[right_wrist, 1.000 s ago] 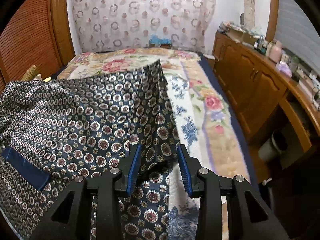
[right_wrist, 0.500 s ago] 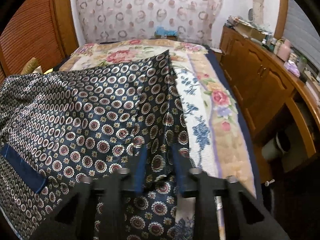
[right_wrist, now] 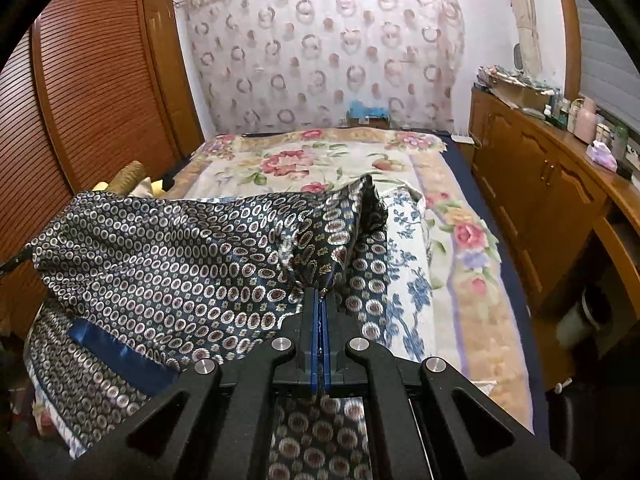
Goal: Fold small clothes
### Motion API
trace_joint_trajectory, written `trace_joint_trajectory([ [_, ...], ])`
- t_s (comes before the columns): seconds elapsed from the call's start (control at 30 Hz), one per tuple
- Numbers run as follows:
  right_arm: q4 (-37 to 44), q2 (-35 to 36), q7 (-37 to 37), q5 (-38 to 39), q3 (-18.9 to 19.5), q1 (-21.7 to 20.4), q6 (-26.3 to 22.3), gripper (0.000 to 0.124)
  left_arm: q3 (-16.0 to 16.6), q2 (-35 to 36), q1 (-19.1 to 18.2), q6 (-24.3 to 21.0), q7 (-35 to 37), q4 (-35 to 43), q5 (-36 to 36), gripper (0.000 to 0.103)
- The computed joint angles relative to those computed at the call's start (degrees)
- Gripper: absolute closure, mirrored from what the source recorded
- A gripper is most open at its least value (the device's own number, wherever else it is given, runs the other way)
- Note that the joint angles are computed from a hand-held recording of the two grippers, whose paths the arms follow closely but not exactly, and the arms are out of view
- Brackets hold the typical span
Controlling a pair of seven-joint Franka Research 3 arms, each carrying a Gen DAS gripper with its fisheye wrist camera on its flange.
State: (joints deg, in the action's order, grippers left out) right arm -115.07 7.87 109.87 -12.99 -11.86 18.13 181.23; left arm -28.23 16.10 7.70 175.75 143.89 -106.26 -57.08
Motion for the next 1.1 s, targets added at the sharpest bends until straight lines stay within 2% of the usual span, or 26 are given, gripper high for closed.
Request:
trace_joint_trajectory([
  [0.1, -4.2, -2.4, 3.6, -3.9, -2.5, 1.9, 1.3, 0.123, -1.3, -1.4, 1.5, 0.3, 3.9, -2.1, -4.6, 0.102],
  [0.23, -8.7, -5.1, 13.4, -14.3, -5.6, 3.2, 2.9, 0.123, 0.7, -3.6, 0.5, 0.1, 6.2, -5.0, -9.2, 0.102],
  [0.33, -11.7, -7.9, 23.3, -25.4, -5.4, 1.4, 2.9, 0.123, 2.5, -5.3, -0.6, -0.3, 7.7, -7.4, -11.8, 0.102],
  [0.43, -14.9, -11.0, 27.7, -30.4, -2.6, -1.8, 2.3, 0.123, 5.0, -6.8, -2.8, -0.4, 7.0, -10.0, -11.4, 0.102],
  [0.53, -16.8, -12.7, 29.4, -32.1, 0.5, -4.7, 1.7, 0.123, 7.1, -8.2, -4.4, -1.0, 7.6, -11.8, -12.6, 0.102],
  [0.73, -19.1, -16.4, 27.3, -30.4, 5.5, -8.2, -1.7, 0.123, 11.2, -10.6, -8.2, -1.8, 8.5, -13.7, -13.8, 0.102],
  [0.8, -18.7, -16.9, 26.5, -29.9, 7.3, -9.5, -2.9, 0.123, 12.7, -10.8, -9.6, -1.5, 6.9, -14.1, -11.4, 0.102],
  [0.87, -17.8, -16.3, 25.9, -29.9, 9.0, -11.3, -3.6, 0.123, 13.8, -10.1, -10.9, 0.8, 2.4, -14.5, -5.3, 0.102],
  [0.9, -17.5, -16.1, 26.9, -30.7, 10.4, -12.5, -4.0, 0.123, 14.0, -9.8, -11.2, 1.8, 0.1, -14.9, -2.4, 0.102],
  [1.1, -13.4, -14.1, 32.9, -36.3, 17.0, -18.9, -7.9, 0.118, 11.9, -9.4, -8.7, 1.1, -0.2, -14.8, -2.8, 0.101],
])
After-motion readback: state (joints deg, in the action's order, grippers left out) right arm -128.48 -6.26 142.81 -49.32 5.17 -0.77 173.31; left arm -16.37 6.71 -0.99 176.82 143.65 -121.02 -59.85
